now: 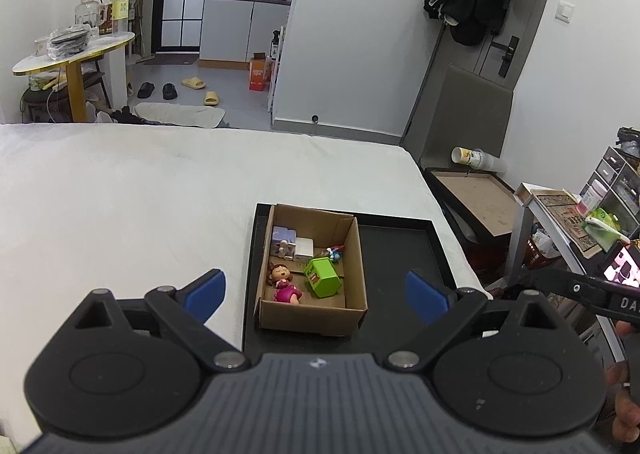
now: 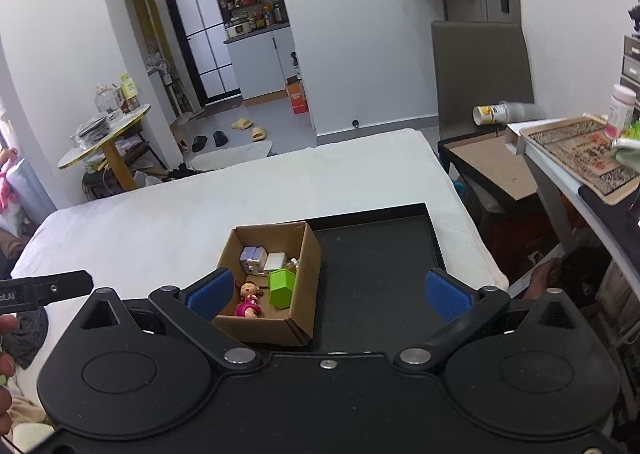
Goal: Organize rigid objects
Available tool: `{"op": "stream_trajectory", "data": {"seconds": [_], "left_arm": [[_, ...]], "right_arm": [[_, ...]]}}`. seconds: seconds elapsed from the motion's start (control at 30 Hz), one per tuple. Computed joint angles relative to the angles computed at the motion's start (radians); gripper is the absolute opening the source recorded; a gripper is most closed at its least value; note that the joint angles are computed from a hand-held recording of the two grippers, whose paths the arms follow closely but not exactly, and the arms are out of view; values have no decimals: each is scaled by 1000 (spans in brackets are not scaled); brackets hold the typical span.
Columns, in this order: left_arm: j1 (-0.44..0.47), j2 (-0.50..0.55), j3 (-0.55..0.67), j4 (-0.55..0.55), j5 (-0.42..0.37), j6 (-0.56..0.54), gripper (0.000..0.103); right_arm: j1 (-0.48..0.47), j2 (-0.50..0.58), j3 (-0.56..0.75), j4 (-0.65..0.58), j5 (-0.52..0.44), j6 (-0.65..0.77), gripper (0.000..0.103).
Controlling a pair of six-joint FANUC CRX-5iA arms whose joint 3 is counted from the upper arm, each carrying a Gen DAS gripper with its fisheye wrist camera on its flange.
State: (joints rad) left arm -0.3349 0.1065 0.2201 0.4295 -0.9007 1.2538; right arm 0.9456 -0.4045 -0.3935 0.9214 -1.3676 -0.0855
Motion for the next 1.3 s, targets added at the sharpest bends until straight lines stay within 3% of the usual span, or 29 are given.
{"op": "stream_trajectory", "data": {"seconds": [1.3], "left_arm": [[17, -68, -69, 29, 12, -72, 97]], "right_arm": [[99, -13, 16, 22, -32, 28, 103]]}}
